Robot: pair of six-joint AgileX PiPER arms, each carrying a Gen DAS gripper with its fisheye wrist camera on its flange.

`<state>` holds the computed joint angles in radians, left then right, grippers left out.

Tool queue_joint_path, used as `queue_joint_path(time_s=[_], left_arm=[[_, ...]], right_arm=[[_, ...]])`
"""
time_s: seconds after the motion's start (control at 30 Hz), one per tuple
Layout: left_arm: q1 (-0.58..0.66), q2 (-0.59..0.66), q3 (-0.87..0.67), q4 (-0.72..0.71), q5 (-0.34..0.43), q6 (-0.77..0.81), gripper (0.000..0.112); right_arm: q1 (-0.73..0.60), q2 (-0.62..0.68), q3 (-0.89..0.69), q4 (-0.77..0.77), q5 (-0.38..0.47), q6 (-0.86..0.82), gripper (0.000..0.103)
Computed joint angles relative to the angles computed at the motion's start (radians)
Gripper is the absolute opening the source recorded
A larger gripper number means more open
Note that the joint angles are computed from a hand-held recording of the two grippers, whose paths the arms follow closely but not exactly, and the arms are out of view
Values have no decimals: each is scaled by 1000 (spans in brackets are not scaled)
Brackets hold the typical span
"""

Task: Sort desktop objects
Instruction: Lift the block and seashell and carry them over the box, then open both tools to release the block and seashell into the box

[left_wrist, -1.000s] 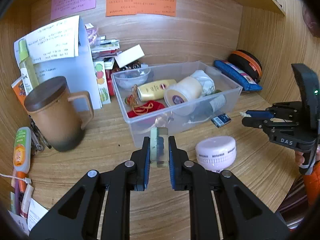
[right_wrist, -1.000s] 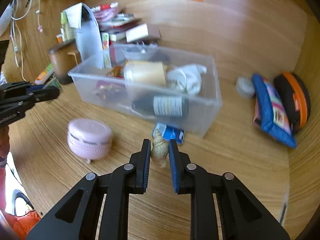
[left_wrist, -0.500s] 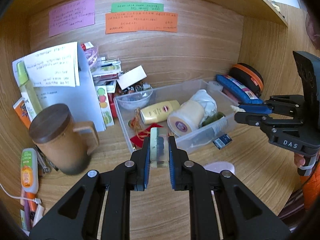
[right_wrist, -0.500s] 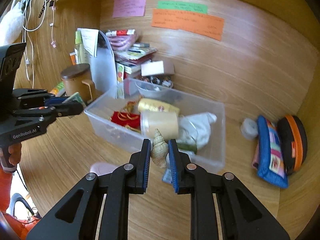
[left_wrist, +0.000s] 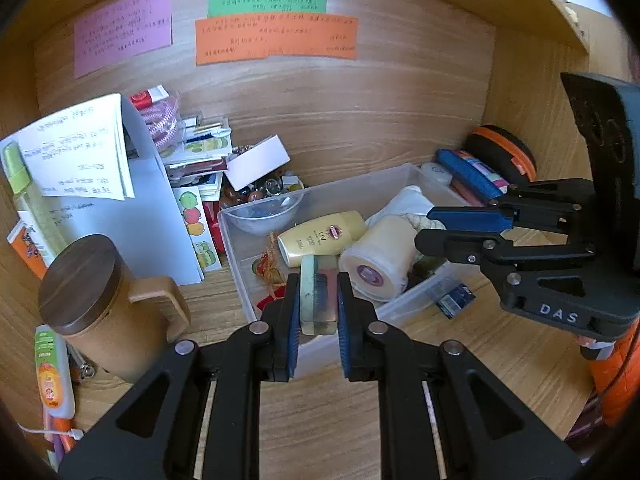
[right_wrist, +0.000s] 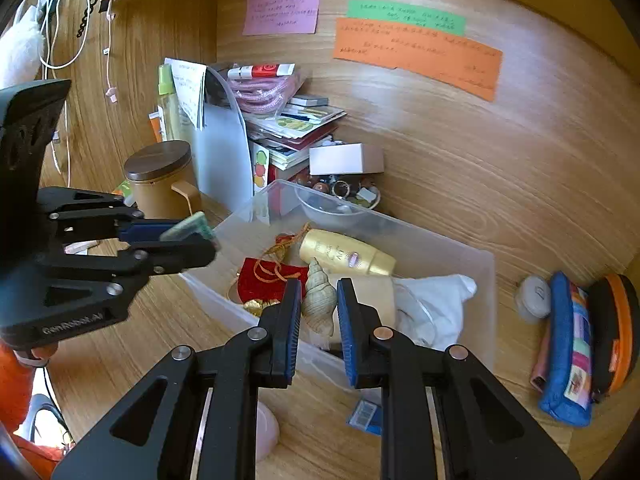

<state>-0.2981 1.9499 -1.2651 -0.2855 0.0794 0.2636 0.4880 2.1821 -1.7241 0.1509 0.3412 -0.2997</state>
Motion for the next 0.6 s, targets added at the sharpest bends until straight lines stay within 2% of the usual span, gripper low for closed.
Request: queue_joint_path(time_s=[0.1,0.17,0.23,0.6], left_arm=[[9,40,-57,28,37,-25,15],[18,67,-93,-27,63,29,15],[21,93,-126,4,82,0,15],[43,197,-258,-58,173,67,15]], right_arm=[[-9,45,-72,79,51,-68,16],[-10,76,-120,80,82,-69,16],[-9,107,-171,74,116,-66,16],[2,220,-362,35,245,-50,16]])
